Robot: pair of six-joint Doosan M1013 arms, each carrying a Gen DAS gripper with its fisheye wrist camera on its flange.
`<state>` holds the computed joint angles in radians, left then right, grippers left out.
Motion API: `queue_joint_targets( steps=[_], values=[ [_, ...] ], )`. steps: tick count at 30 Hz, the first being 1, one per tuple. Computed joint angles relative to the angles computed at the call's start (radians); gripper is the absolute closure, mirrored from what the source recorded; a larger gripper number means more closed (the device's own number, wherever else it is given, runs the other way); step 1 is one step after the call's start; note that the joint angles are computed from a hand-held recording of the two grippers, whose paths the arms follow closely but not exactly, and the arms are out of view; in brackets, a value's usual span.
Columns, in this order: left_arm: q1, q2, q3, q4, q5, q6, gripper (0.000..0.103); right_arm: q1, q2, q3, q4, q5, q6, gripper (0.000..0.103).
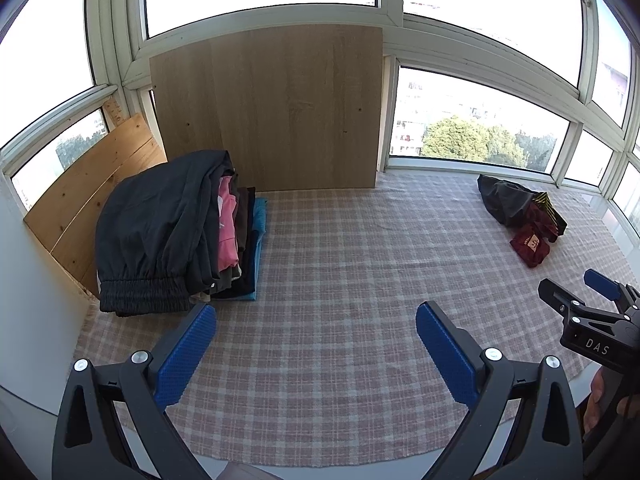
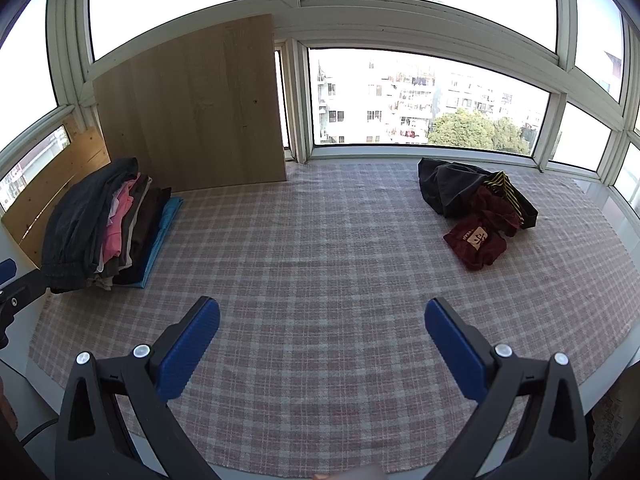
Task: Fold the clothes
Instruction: 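Move both grippers toward the heap of black shorts and red shirt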
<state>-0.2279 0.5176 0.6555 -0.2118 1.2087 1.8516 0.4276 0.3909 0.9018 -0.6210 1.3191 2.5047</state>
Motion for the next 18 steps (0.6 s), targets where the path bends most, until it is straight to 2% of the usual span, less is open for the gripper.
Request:
queue_joint_targets(
  steps=[18],
  values=[
    [-0.019, 0.014, -0.02, -0.028, 0.012, 0.044, 0.002, -0.014, -0.015, 0.022, -0.017, 0.026, 0.037, 0.0]
  ],
)
